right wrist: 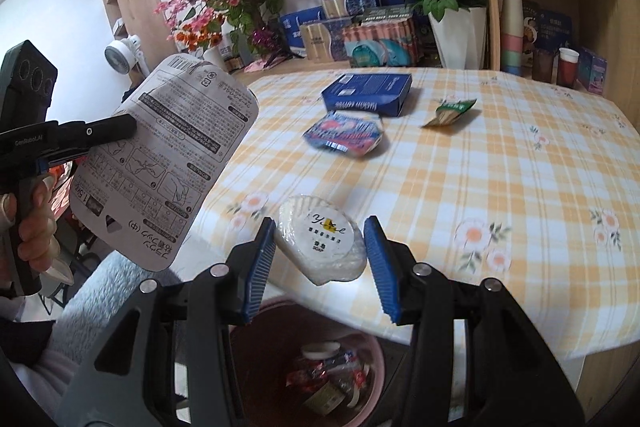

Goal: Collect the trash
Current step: 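Carry the paper card in the left tool while the right tool carries the packet over the bin, then open both grippers to drop the packet and paper card into the bin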

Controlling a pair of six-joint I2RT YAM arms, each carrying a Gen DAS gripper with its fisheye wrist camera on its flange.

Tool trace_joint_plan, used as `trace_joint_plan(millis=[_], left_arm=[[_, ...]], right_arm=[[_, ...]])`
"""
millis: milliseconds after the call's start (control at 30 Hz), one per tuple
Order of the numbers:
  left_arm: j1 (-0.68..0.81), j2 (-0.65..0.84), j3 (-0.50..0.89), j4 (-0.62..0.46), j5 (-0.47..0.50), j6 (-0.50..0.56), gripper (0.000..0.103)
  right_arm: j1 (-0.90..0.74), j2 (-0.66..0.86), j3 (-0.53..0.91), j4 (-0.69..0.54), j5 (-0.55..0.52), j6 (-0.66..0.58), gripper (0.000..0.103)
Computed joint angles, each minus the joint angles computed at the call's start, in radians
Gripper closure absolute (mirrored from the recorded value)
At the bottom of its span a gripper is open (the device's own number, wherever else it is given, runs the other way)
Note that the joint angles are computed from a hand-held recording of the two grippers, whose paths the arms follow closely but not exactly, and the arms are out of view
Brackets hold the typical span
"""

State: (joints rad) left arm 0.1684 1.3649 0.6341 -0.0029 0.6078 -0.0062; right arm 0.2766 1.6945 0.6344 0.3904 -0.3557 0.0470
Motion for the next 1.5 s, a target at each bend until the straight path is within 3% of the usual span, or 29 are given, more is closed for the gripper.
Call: trace_joint_plan(millis=[733, 833, 1000, 1067, 1500], left_arm=[[0.053, -0.161, -0.158, -0.044, 0.052, 0.026, 0.094], [0.043, -0.171, -0.165, -0.046, 0.045, 0.025, 0.094], [0.023, -0.159, -0.175, -0.034, 0.038, 0.020, 0.094], [0.014, -0.148, -0.184, -0.021, 0.032, 0.016, 0.094], [-0.057, -0.021, -0.241, 0.107, -0.020, -0.036, 0.094]], right_arm=[[0.095, -0.106, -0.120, -0.003, 0.041, 0.048, 0.053], [0.090, -0.126, -0.138, 0.020, 0.062, 0.057, 0.038], [0.064, -0.122, -0.153, 0.055, 0.055, 0.072, 0.021], [0.059, -0.116, -0.166, 0.082, 0.057, 0.078, 0.006], [0.056, -0.097, -0.203, 0.176, 0.183, 0.083, 0.006]])
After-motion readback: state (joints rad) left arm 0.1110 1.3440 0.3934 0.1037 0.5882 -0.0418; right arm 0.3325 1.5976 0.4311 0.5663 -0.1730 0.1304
